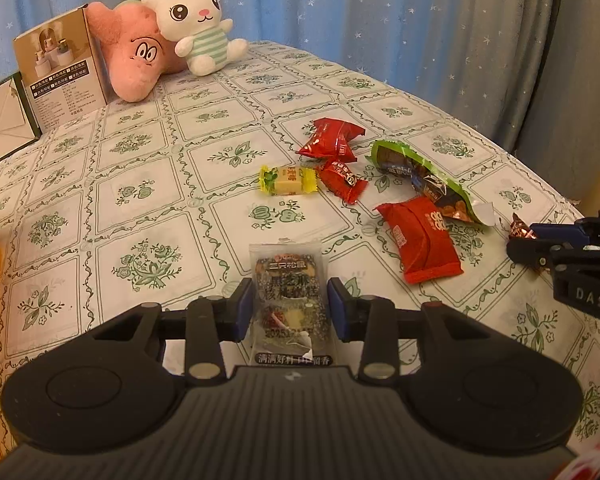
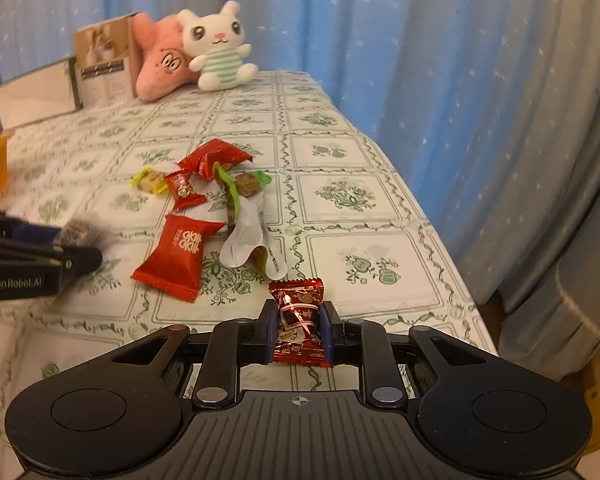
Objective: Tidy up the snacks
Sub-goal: 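Grasp the clear snack packet with the left gripper while the right holds its candy, then carry both snacks over the orange tray and open both grippers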
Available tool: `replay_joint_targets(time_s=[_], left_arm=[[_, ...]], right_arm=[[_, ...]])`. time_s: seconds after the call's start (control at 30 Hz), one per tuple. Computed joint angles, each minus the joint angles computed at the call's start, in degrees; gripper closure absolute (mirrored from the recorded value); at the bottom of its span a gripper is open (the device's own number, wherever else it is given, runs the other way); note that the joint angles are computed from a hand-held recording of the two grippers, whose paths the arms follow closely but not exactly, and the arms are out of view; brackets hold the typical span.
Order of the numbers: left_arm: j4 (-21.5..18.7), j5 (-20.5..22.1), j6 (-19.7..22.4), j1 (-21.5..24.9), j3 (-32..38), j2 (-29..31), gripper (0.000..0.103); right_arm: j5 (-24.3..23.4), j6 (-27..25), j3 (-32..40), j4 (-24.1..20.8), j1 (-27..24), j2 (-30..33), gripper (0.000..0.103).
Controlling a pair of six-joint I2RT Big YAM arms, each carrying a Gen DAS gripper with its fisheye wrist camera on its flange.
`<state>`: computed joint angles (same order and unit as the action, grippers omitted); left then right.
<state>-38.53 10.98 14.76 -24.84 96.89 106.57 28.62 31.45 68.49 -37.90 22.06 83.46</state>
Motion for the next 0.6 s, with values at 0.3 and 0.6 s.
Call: replay_joint_targets(time_s=[0.3,0.6], left_arm=[[-1.1,0.9,-0.5,0.8,-1.0,-1.3,0.069],[-1.0,1.8,-1.8,2.3,-3.8,-6.2,0.069]], right_arm=[[-1.0,1.1,-0.4,0.2,-0.1,-0.8,0.082],[-0.1,3.9,1.3,-1.5,1.9,-3.3,0.082]])
